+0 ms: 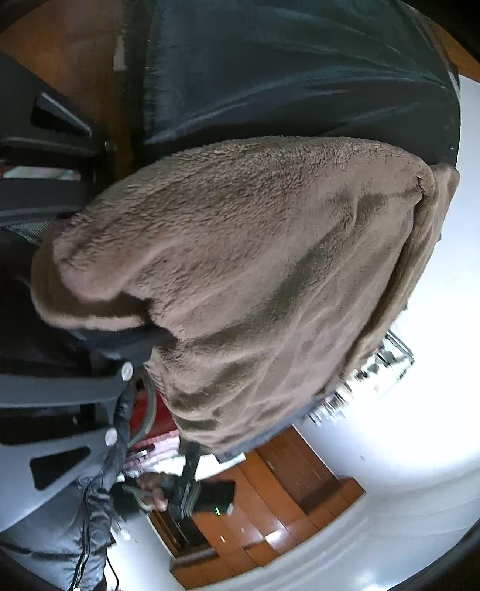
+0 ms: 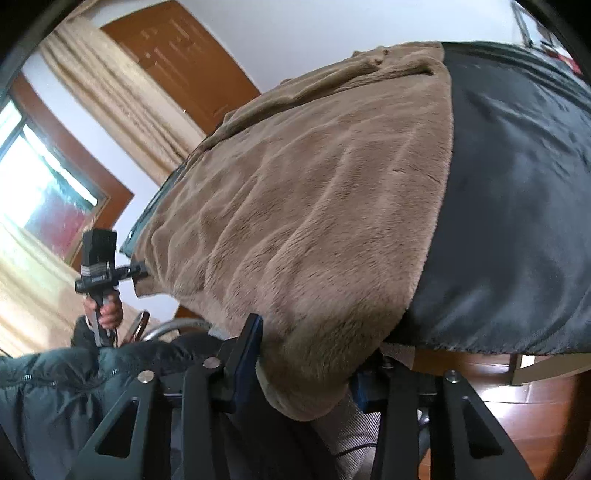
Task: Fold clothes
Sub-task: 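Close both grippers on the fleece hem at the bed edge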
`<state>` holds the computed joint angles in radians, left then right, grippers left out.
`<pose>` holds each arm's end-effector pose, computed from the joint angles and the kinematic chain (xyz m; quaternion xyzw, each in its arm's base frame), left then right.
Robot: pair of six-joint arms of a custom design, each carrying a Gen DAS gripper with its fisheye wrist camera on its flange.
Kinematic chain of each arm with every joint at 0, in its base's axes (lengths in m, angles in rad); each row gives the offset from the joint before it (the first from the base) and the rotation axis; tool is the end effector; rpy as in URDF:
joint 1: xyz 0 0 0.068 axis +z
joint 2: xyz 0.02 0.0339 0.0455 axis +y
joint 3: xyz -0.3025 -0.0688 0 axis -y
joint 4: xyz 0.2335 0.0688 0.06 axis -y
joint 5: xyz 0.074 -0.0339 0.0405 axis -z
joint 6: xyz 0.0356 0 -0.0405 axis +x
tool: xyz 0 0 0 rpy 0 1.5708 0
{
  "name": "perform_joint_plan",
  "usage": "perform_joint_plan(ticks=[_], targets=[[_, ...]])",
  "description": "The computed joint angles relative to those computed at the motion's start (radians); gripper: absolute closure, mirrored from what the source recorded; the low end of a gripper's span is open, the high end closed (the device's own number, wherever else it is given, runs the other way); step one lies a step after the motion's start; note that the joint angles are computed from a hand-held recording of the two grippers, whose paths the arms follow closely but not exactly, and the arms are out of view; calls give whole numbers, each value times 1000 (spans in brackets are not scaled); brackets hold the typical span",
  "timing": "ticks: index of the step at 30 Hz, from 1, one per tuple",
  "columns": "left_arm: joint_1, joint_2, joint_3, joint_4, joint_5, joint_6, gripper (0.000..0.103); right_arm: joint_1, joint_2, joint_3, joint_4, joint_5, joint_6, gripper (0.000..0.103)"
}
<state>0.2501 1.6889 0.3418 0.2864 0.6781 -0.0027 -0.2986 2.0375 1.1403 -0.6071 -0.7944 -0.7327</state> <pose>0.2144 0.0317 0.1107 -0.0318 0.9159 -0.2900 0.2758 0.3470 -0.0802 0.1399 -0.2110 0.8972 0.3212 0.2173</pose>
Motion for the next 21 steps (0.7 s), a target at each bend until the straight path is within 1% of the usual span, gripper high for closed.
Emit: perform_joint_plan(ticks=[1,2,4,6,11,15,16,19,20,21], targets=[[-19,-14,1,-10,-28,-8,72,-2,-9,2,-21,-9,-20,65],[-48,-24,-16,11,-55,-31,75,-9,-16,10,-51,-34,-46,66],[-57,-32,-17,6,-69,-42,75,-21,-30,25,-112,-84,-99,66],[-56,-34,-18,2,-71,-50,75,-18,-42,29,-132,-117,-123,66],[-26,6,-11,-2,-39,-41,74,14,-30,25,-87,-85,-78,66],[-28,39,5,8,-44,-57,64,20,-13,50,-113,-105,-55,66],[-28,46,6,11,-43,-62,63,19,-11,54,-121,-107,-55,66],[-16,47,7,-1,-39,-56,62,18,-20,52,-125,-103,-57,66],[-20,38,3,-2,-52,-58,62,19,-27,47,-119,-99,-54,66],[-25,29,-2,-3,-66,-62,67,21,-37,37,-104,-92,-47,66]])
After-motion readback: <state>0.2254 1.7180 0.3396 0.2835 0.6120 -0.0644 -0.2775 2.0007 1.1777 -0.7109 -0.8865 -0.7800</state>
